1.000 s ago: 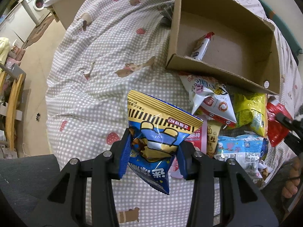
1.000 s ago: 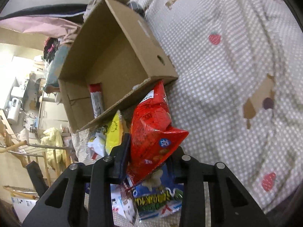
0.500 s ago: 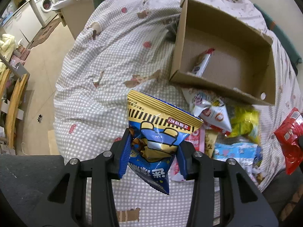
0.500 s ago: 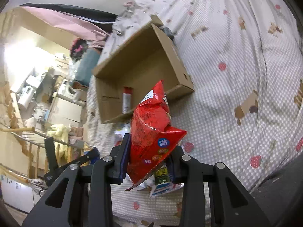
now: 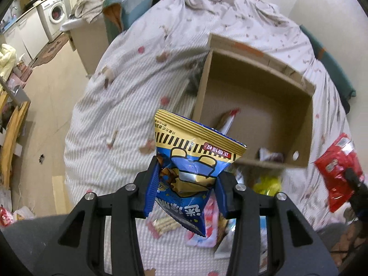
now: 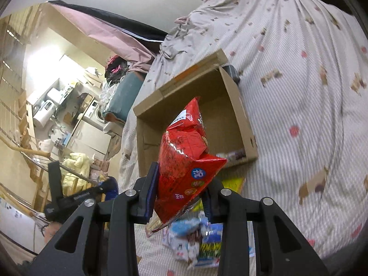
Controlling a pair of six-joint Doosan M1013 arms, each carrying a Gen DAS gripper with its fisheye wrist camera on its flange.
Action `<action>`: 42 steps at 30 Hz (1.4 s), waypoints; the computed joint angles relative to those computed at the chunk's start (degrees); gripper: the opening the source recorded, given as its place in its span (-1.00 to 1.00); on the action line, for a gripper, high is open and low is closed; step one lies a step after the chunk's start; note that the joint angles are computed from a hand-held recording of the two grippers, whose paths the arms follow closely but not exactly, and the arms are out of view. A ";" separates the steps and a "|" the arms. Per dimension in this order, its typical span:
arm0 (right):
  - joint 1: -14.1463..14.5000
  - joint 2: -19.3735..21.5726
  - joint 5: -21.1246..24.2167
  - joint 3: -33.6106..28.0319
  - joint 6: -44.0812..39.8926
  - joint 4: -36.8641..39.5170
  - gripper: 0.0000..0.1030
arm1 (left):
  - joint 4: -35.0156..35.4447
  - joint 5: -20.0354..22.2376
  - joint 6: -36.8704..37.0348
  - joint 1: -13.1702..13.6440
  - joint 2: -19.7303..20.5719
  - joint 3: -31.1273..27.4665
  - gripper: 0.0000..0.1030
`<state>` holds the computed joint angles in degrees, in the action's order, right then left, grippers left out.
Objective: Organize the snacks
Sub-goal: 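Carry both chip bags into the cardboard box and open both grippers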
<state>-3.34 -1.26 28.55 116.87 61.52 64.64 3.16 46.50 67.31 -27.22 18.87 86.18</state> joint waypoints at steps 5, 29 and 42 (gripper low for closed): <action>-0.03 2.95 0.22 -3.18 -0.93 -1.06 -0.33 | -0.39 -0.68 1.47 -0.45 2.52 -4.28 -0.25; -1.08 14.09 4.34 -10.52 -2.33 -3.09 -0.32 | -4.65 2.46 5.58 -1.67 14.48 -15.23 -0.24; 0.26 15.48 5.44 -11.49 -3.74 -3.44 -0.29 | -4.58 3.08 6.10 -1.82 14.61 -15.57 -0.20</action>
<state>-3.07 14.22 33.99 105.39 57.78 61.20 -1.42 49.58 73.40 -29.04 33.48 70.61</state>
